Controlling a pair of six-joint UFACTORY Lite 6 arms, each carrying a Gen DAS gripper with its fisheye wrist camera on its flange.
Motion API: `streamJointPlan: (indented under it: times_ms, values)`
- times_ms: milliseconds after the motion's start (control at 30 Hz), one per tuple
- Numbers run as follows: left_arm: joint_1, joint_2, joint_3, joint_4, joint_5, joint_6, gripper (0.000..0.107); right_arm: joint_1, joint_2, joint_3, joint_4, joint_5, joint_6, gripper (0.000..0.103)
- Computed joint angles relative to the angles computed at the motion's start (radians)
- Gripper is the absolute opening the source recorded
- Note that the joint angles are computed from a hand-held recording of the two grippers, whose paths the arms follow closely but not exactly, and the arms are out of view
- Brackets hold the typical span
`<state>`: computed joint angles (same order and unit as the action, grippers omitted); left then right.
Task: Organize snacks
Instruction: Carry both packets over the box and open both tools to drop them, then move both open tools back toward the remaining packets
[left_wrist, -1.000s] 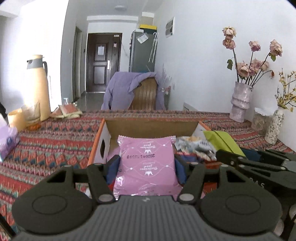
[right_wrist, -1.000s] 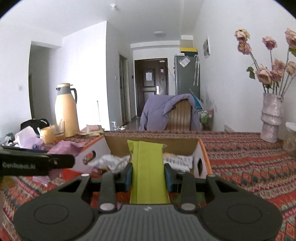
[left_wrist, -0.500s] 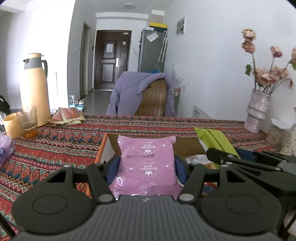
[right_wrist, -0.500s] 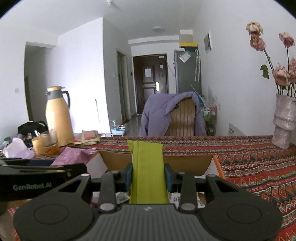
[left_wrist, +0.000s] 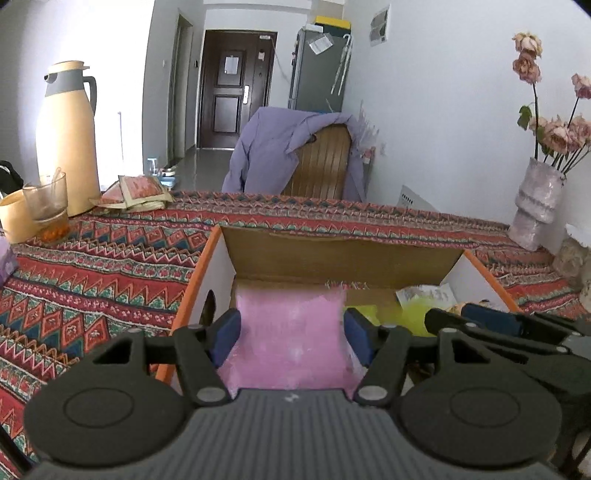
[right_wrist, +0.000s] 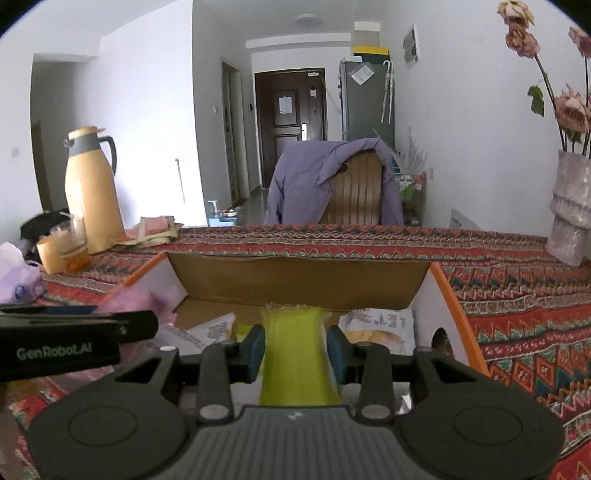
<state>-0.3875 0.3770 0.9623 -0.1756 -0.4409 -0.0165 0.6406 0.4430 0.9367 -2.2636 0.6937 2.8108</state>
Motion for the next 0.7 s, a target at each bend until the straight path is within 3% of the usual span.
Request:
streamJointPlan:
  times_ms: [133,200,267,333,700]
  values:
    - [0.003,-0.061,-0.062,-0.005,-0.047,-0.001,0.085,0.019,-0.059,-0.059,0.02,0.035,-0.002,0.064]
    - [0.007,-0.1,-0.1,0.0,-0.066,-0.019,0.103,0.023,-0.095,-0.097,0.015,0.05,0.011,0.076]
    - [0.013,-0.135,-0.135,0.011,-0.085,-0.044,0.103,0.035,-0.125,-0.129,0.022,0.071,0.025,0.093]
    - [0.017,-0.169,-0.162,0.029,-0.081,-0.054,0.103,0.047,-0.161,-0.168,0.022,0.088,0.041,0.101]
    - [-0.001,-0.364,-0.361,0.039,-0.122,-0.071,0.103,0.174,-0.307,-0.314,0.159,0.179,-0.006,0.103]
